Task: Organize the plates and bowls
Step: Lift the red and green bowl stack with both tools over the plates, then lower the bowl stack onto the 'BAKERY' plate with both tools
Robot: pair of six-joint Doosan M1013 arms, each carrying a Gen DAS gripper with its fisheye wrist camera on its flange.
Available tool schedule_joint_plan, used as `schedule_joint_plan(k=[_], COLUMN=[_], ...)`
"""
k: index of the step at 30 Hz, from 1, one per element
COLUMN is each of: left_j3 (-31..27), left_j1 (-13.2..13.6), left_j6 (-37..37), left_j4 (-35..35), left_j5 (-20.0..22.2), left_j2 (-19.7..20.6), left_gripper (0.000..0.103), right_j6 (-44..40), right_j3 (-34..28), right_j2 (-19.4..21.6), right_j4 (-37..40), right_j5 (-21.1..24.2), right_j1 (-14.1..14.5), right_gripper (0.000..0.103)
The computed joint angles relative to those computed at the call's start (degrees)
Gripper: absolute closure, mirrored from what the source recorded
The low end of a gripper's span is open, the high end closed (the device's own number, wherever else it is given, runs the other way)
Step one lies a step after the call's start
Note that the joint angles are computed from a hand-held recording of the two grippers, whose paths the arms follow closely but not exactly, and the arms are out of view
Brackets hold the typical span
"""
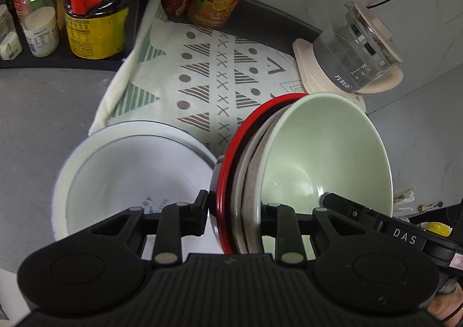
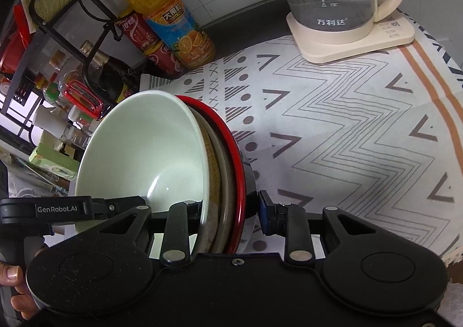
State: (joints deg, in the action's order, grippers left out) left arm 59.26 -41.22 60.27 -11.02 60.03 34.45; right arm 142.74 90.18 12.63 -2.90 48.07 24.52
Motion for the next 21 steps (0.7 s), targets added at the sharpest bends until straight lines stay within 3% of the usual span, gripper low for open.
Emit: schedule_joint_plan(k=[21], left_j3=[8.4], left_j1=[4.7], left_j6=[4.0], left_j4=[-1.9], left_j5=[-2.1], left_j2=[-3.8], left_gripper=[0.077], right_j6=[3.3], right_j3=[-6.3], right_j2=[6.6], right_j4=[0.0], right_j5=[1.4], right_j1=[4.7], right_gripper=[0.074])
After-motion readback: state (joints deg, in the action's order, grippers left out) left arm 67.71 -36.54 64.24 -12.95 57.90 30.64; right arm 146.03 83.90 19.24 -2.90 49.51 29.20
